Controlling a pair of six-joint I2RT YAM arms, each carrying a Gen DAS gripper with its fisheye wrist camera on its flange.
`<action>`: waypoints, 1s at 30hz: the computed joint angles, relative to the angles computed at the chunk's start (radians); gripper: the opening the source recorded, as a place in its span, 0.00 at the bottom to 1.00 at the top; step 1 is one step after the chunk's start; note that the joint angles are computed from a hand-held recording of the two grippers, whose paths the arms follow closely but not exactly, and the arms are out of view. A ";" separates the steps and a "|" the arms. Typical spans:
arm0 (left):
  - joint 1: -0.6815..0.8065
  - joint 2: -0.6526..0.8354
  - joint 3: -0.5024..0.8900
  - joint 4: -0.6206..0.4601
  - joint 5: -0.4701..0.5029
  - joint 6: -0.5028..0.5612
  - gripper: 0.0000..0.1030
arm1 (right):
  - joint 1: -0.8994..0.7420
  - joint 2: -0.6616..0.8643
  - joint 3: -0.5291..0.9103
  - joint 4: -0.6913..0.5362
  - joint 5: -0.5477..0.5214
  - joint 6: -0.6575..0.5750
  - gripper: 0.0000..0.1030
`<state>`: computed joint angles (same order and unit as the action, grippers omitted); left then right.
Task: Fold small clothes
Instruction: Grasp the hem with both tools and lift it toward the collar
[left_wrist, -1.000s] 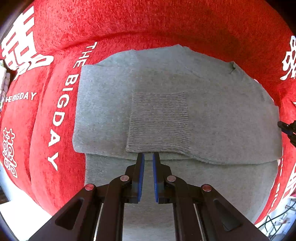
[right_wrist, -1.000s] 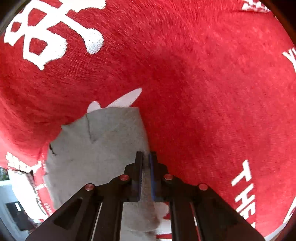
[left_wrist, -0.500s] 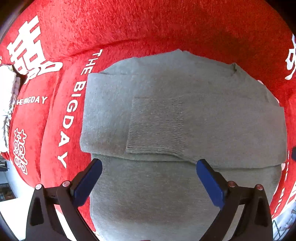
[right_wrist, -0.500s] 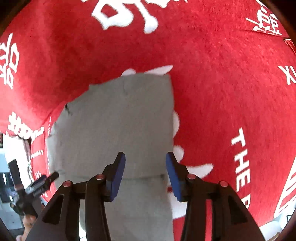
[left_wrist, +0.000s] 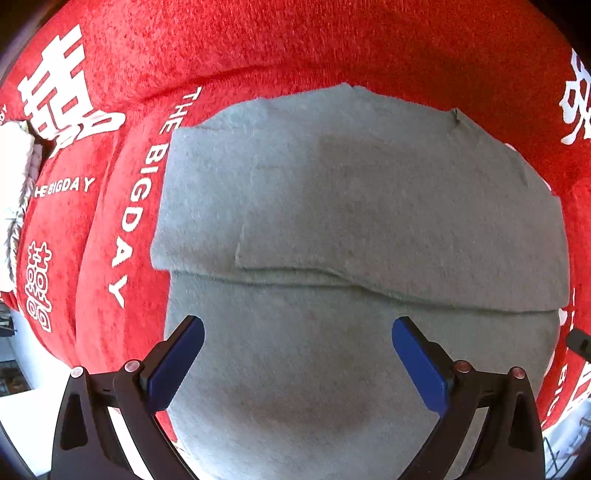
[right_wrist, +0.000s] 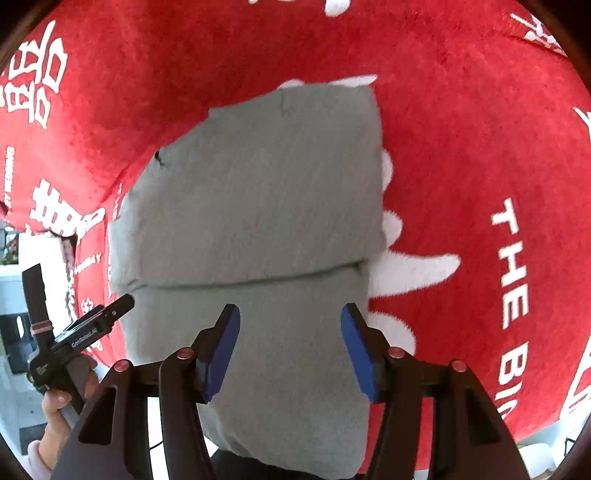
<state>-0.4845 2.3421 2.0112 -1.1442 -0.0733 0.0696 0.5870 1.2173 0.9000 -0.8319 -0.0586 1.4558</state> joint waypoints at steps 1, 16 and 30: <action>0.003 -0.010 -0.023 0.018 0.004 0.002 0.99 | 0.008 -0.003 -0.005 0.008 -0.004 0.005 0.59; 0.075 -0.214 -0.378 0.074 0.115 0.132 0.99 | 0.248 0.099 -0.013 0.196 0.031 0.221 0.60; 0.283 -0.378 -0.644 0.141 0.133 0.307 0.99 | 0.460 0.249 0.091 0.251 0.088 0.410 0.60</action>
<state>-0.2014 1.9637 1.3672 -1.0035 0.0596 0.3762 1.0474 1.4662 0.9906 -0.5805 0.0298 1.8662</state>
